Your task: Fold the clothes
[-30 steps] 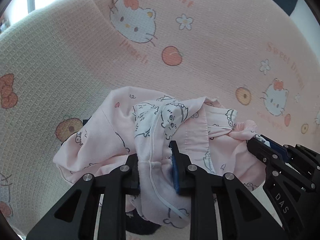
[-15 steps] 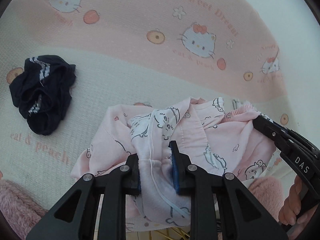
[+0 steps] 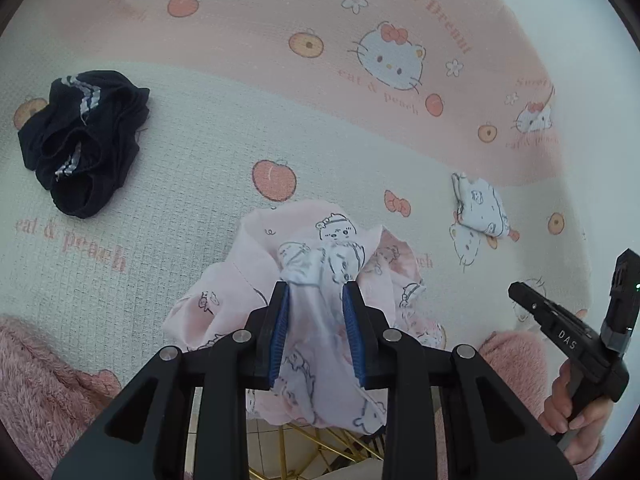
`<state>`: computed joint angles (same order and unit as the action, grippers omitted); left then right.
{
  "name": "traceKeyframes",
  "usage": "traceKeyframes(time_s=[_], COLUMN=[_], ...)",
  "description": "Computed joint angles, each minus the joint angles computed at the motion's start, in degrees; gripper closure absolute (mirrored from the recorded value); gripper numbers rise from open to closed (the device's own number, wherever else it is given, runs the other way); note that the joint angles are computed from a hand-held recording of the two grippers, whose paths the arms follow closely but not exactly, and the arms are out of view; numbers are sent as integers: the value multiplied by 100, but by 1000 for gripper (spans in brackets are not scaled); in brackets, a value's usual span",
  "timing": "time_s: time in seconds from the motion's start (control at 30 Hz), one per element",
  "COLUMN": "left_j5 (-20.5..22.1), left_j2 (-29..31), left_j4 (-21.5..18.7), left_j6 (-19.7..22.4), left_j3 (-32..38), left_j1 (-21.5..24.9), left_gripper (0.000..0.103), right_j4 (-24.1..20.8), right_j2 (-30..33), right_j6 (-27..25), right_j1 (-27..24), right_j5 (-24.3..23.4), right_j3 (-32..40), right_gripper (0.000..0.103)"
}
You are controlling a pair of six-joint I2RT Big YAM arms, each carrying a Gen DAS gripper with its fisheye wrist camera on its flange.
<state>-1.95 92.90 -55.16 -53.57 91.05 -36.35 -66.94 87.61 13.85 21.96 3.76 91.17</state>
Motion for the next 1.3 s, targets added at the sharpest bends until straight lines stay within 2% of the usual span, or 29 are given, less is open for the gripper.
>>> traceKeyframes(time_s=[0.03, 0.07, 0.1, 0.13, 0.27, 0.37, 0.4, 0.47, 0.5, 0.53, 0.57, 0.6, 0.63, 0.67, 0.7, 0.73, 0.8, 0.87, 0.93, 0.97, 1.0, 1.03, 1.07, 1.1, 1.17, 1.2, 1.23, 1.3], left_j5=[-58, -117, -176, -59, 288, 585, 611, 708, 816, 936, 1040, 1133, 1301, 1654, 2053, 2056, 1912, 1424, 877, 861, 900, 939, 1030, 1088, 1208, 1286, 1425, 1744], left_j2=[-36, -73, -110, -112, 166, 483, 538, 591, 588, 579, 540, 470, 351, 184, 32, -89, -256, -358, -337, -334, -334, -334, -302, -244, -109, -37, -25, 19], left_j4=[-50, -100, -150, -137, -450, -735, -708, -509, -398, -284, -146, 35, 342, 844, 1360, 1587, 1751, 1624, 1153, 1086, 1055, 1026, 897, 677, 207, -28, -141, -152], left_j6=[1, 2, 3, 17, 157, 279, 322, 321, 281, 233, 214, 219, 207, 210, 187, 158, 102, -51, -263, -325, -377, -428, -406, -293, -41, 81, 182, 345], left_j3=[-23, -46, -69, -115, -138, -90, -115, -208, -246, -283, -317, -357, -462, -650, -824, -892, -886, -793, -592, -601, -631, -663, -673, -672, -643, -614, -666, -748], left_j1=[16, 31, 47, 63, -30, -145, -197, -265, -270, -269, -259, -244, -206, -97, 27, 152, 436, 678, 783, 780, 766, 752, 702, 638, 500, 428, 363, 231], left_gripper=[61, 58, 58, 57, 56, 55, 55, 59, 76, 83, 83, 85, 86, 86, 86, 86, 86, 86, 85, 85, 83, 74, 65, 48, 48, 48, 48, 48], right_j4=[29, 27, 25, 20, -148, -238, -263, -270, -139, -12, 37, 117, 209, 300, 393, 498, 646, 647, 581, 508, 435, 355, 144, -63, -421, -510, -604, -703], right_j2=[-14, 25, 67, 109, 330, 530, 608, 682, 655, 621, 608, 546, 455, 365, 277, 197, 91, 96, 112, 121, 132, 148, 213, 247, 348, 361, 418, 439], right_j6=[32, -25, -83, -140, -204, -161, -202, -414, -519, -627, -677, -681, -668, -654, -639, -620, -676, -836, -969, -1019, -1068, -1120, -1214, -1245, -1316, -1326, -1376, -1362], right_j1=[-15, 11, 36, 61, 127, 175, 185, 230, 279, 335, 391, 437, 412, 388, 361, 306, 180, 68, 3, -9, -20, -33, -55, -24, 68, 135, 179, 378], right_j5=[-14, -29, -44, -65, -593, -693, -747, -971, -982, -942, -814, -614, -630, -648, -657, -515, -101, 230, 364, 346, 327, 296, 41, -320, -1037, -1260, -1303, -997], right_j3=[-45, -52, -57, -62, -279, -515, -583, -771, -930, -1079, -1174, -1255, -1291, -1324, -1354, -1345, -1263, -982, -729, -615, -500, -384, -293, -301, -352, -480, -584, -870], right_gripper=[88, 86, 78, 75, 60, 48, 40, 38, 40, 47, 64, 73, 80, 93, 94, 94, 94, 94, 94, 93, 93, 91, 83, 74, 65, 65, 65, 65])
